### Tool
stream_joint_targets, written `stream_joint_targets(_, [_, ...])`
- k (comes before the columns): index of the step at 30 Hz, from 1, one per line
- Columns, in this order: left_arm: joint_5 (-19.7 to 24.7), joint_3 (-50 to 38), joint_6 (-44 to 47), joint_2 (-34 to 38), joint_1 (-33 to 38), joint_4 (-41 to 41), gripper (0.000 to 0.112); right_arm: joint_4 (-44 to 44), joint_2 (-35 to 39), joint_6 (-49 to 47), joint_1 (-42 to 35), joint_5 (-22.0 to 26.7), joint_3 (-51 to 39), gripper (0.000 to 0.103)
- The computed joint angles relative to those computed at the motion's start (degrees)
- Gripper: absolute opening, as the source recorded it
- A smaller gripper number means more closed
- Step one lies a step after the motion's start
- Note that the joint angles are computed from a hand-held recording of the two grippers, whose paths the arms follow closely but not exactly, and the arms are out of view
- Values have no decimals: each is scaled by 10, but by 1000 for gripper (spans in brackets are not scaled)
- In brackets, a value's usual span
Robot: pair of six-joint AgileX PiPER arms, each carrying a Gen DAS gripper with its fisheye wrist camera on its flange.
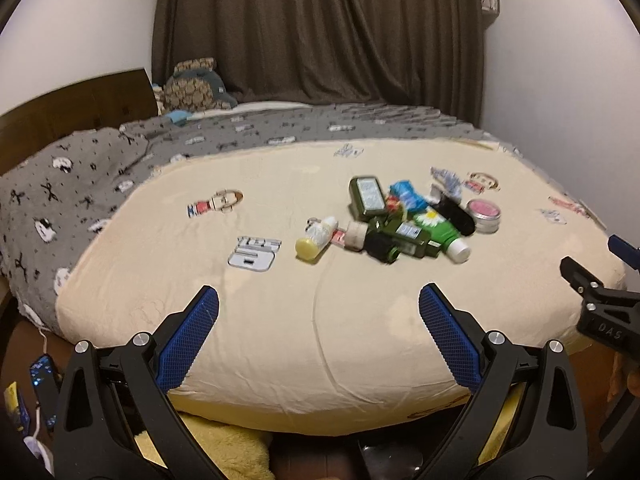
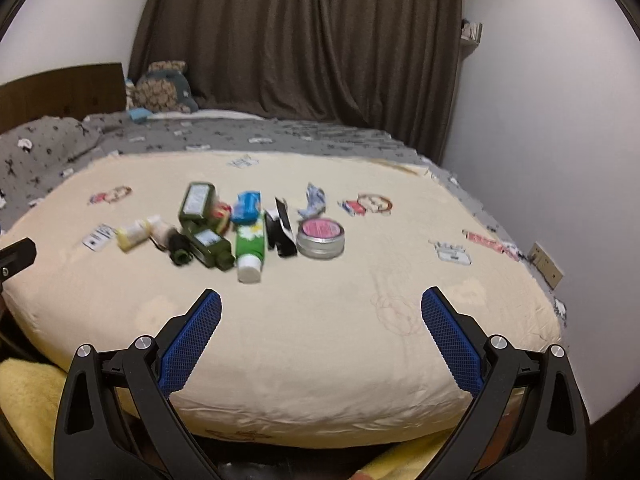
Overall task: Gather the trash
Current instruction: 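Grasp the yellow Kiehl's bottle with left tool while right tool grasps the green daisy tube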
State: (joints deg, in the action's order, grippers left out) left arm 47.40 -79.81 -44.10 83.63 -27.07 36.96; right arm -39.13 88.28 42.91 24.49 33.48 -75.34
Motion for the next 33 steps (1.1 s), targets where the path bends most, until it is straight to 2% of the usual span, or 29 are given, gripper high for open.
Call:
stream_joint_targets(2, [-23, -1, 23, 25, 27, -34, 95, 50, 14, -38, -19, -16, -7, 100])
stream_joint_targets(6, [-58, 6, 74, 56, 67, -105, 95, 121, 67, -96, -40, -17, -43, 100])
stream_joint_targets(11, [-81, -23, 132, 113, 124, -179, 95, 328, 153, -250, -80, -7, -125, 99])
stream_joint_targets(13, [-82, -43, 148, 134, 138, -195, 91, 382, 191, -300, -88, -3, -165, 89])
stream_joint_targets(16, [-73, -95, 201, 182, 157, -236, 80, 376, 249, -311, -79, 21, -234, 74])
stream_joint_targets(19, [-54, -163, 254, 241, 170, -278, 73, 370, 299, -321, -72, 52, -302, 65])
stream_joint_targets(22, [-36, -218, 286, 286, 177, -298, 69, 382, 321, -337, -71, 62, -335, 62])
stream_joint_targets(25, [-24, -269, 281, 328, 178, -280, 64, 393, 344, -354, -71, 87, -378, 61])
stream_joint_targets(29, [-6, -327, 295, 363, 181, -280, 64, 444, 355, -397, -78, 106, -400, 62])
stream_joint_targets(31, [7, -360, 304, 383, 183, -284, 64, 425, 364, -385, -73, 107, -413, 62])
stream_joint_targets(33, [22, -395, 310, 402, 185, -289, 64, 358, 384, -342, -61, 121, -444, 61])
